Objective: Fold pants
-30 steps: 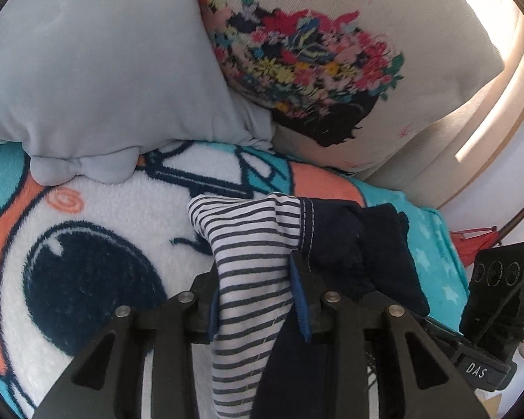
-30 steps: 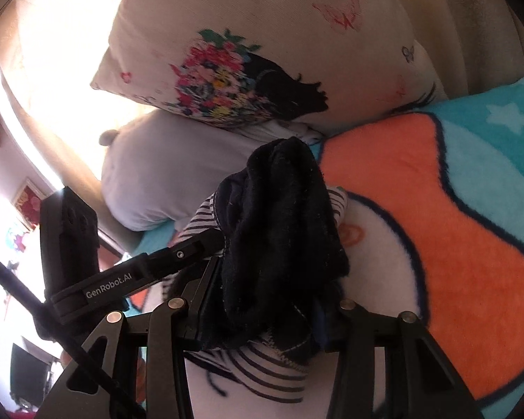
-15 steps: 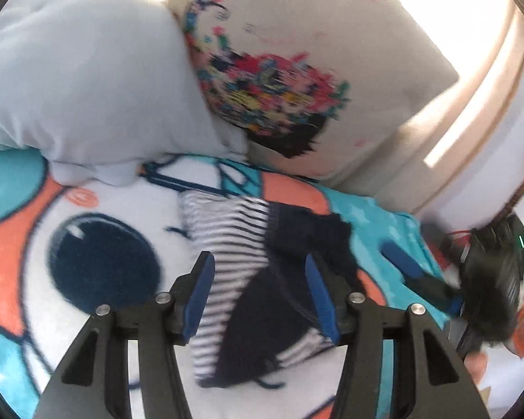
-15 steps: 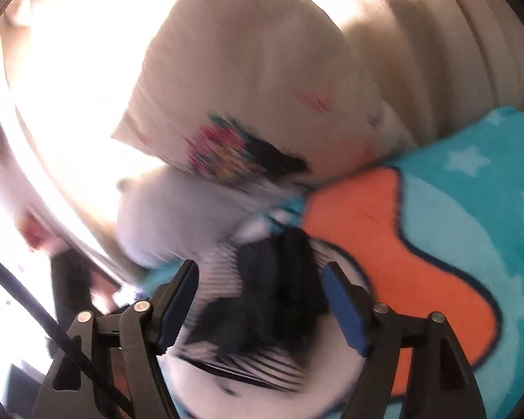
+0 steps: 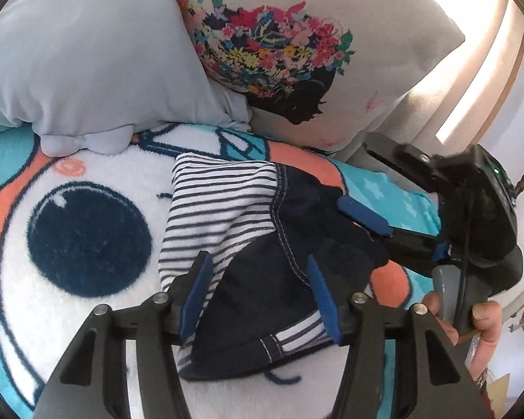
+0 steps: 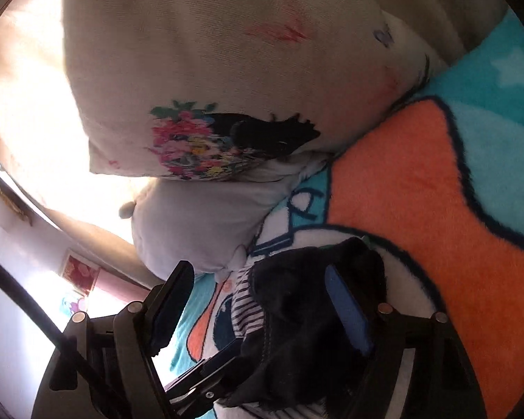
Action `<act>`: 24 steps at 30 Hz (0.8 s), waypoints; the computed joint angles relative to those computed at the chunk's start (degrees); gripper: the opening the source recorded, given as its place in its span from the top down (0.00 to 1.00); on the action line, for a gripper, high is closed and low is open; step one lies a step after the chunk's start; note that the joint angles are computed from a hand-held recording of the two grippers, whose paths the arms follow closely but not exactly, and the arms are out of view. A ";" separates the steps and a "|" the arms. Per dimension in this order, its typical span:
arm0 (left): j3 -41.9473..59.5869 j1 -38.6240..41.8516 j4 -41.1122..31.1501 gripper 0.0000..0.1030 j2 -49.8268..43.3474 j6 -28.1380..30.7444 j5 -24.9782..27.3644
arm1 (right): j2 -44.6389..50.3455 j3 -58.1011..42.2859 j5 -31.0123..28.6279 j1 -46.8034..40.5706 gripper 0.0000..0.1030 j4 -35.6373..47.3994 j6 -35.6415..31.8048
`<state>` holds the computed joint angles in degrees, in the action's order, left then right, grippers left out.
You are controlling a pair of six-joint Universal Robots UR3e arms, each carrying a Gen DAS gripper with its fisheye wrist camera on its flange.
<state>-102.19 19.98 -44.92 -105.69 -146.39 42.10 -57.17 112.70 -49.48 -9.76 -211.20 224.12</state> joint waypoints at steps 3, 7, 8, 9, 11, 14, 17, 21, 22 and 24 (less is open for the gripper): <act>-1.74 2.58 -3.56 0.41 3.28 2.26 -1.05 | -5.51 5.64 -1.60 0.69 0.18 -1.73 -1.72; -5.75 5.22 -1.11 0.39 5.69 1.69 -0.38 | -6.39 15.56 4.27 -1.38 0.16 -17.20 2.77; -6.46 5.73 -1.09 0.39 6.22 1.87 -0.13 | -5.46 16.42 4.26 -0.96 0.15 -18.82 3.28; -7.11 6.33 -1.61 0.39 6.97 2.33 0.24 | -4.27 16.86 3.53 -0.27 0.15 -18.65 2.66; -8.16 7.13 -1.99 0.39 8.30 2.85 0.82 | -2.32 17.31 1.42 0.62 0.15 -17.01 1.41; -11.39 8.56 0.95 0.35 11.78 3.06 1.05 | -0.79 19.07 0.82 0.50 0.17 -21.98 3.65; -17.00 11.21 6.59 0.23 17.04 3.21 -0.96 | -7.52 23.78 -6.59 3.76 0.15 -20.69 0.21; -24.94 12.86 18.36 0.17 23.77 1.81 -0.52 | -16.29 25.26 -24.30 13.68 0.14 -10.71 -4.75; -26.41 13.60 19.50 0.16 25.32 2.11 -0.73 | -18.36 24.83 -29.38 16.33 0.14 -7.18 -5.99; -29.36 15.47 21.16 0.11 28.30 2.44 -1.89 | -21.24 23.76 -38.99 22.04 0.13 -1.37 -8.01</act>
<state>-131.55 35.45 -23.77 -77.40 -143.95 40.21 -78.40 136.46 -88.47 12.28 -212.56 216.10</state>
